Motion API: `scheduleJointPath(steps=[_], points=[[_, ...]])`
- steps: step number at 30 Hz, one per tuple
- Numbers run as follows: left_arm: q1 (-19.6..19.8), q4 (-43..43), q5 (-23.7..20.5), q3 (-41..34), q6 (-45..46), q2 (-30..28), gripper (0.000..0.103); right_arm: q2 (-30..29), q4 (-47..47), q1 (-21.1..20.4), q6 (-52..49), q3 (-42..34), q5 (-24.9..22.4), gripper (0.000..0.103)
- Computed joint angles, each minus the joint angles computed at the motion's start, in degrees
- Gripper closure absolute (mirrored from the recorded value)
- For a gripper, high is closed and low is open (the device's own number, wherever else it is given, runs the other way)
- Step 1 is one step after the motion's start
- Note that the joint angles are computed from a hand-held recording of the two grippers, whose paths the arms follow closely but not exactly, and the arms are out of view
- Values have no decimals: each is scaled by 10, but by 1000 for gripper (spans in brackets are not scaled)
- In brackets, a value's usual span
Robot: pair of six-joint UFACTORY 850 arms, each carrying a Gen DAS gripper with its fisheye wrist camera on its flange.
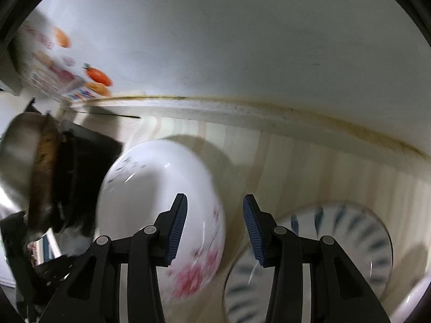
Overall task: Organize plates and bowls
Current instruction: 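Lower the grey-floral plate onto the pink-flower plate with both tools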
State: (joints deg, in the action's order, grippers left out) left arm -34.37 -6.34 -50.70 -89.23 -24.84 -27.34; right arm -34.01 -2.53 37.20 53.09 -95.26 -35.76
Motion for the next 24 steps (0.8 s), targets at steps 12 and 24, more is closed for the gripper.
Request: scheduleJointPath(steps=[12, 24], points=[[-8, 44, 23, 5, -23, -7, 74, -33, 162, -23, -183, 10, 71, 86], [-18, 59, 32, 52, -7, 68, 74, 18, 160, -4, -174, 67, 104, 89]])
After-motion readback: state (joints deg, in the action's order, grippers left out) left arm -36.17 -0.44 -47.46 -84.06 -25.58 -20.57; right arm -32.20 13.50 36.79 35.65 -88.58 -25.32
